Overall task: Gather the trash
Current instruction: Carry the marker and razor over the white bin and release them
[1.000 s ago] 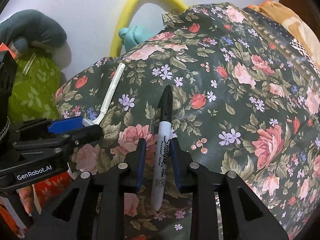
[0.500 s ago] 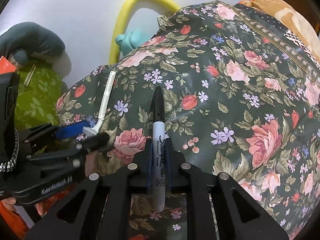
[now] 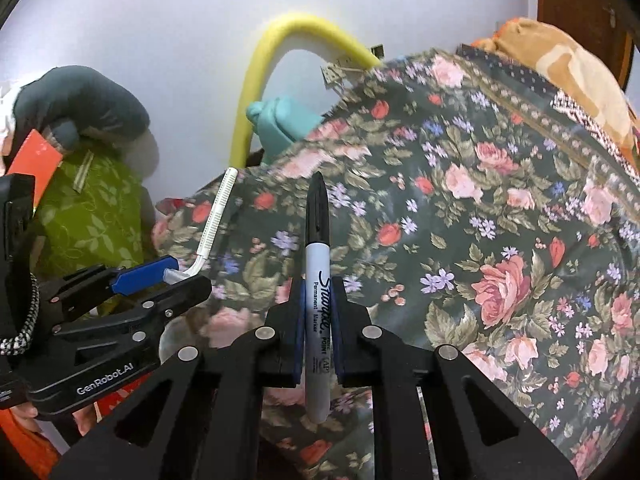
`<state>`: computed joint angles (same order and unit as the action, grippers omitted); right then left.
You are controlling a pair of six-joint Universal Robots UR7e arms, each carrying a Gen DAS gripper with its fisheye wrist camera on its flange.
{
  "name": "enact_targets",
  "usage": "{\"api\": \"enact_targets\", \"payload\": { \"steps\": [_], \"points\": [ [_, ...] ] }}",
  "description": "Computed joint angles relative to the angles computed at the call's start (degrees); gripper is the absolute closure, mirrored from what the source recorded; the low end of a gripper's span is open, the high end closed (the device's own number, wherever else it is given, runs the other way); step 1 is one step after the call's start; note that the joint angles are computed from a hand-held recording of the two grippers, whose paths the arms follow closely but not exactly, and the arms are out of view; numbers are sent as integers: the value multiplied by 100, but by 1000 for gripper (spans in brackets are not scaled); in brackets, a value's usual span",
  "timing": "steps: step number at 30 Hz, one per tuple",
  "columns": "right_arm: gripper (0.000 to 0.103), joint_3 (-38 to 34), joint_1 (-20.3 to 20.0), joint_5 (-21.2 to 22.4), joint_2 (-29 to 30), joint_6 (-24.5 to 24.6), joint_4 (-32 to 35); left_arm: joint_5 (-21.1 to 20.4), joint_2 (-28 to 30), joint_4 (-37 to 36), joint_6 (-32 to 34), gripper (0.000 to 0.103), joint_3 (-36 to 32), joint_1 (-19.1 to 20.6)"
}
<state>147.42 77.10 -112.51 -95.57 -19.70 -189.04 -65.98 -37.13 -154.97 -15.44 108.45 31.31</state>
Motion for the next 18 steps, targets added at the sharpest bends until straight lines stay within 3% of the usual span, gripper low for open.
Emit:
{"api": "enact_targets", "payload": {
  "steps": [9,18],
  "points": [
    [93,10,1126,-512,192,317,-149,325,-867,-299,-62,61,687,-212],
    [93,-92,2216,-941,980,637,-460,745,-1945,-234,-347,61,1532,-192]
  ]
}}
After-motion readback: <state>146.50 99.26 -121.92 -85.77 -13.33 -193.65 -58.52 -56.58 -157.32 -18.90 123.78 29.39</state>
